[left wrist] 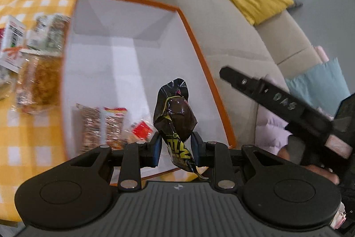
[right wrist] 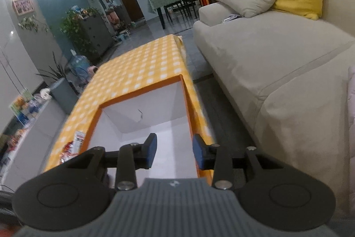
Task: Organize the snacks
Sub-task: 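Lower the chocolate snack into the box and open the left gripper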
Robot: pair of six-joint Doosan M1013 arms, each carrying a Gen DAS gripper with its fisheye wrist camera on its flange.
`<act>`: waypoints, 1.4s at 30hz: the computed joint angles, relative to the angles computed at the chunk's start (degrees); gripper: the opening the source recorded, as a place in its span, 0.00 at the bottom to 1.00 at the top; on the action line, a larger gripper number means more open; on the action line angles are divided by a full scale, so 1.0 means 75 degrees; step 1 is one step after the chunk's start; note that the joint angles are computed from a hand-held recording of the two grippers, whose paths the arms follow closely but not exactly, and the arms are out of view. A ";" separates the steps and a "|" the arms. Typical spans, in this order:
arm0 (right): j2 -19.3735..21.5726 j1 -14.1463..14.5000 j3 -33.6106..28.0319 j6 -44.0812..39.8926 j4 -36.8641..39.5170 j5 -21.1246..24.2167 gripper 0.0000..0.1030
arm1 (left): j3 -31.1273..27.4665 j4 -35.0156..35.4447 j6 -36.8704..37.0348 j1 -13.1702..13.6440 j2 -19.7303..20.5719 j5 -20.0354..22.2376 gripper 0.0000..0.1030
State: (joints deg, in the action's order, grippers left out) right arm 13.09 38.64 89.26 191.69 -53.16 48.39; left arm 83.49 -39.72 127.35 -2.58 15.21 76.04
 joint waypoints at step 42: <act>-0.0164 -0.0023 0.0202 -0.0202 0.0274 -0.0349 0.37 | 0.0020 0.2534 -0.0873 -0.0682 -0.0596 -0.1352 0.77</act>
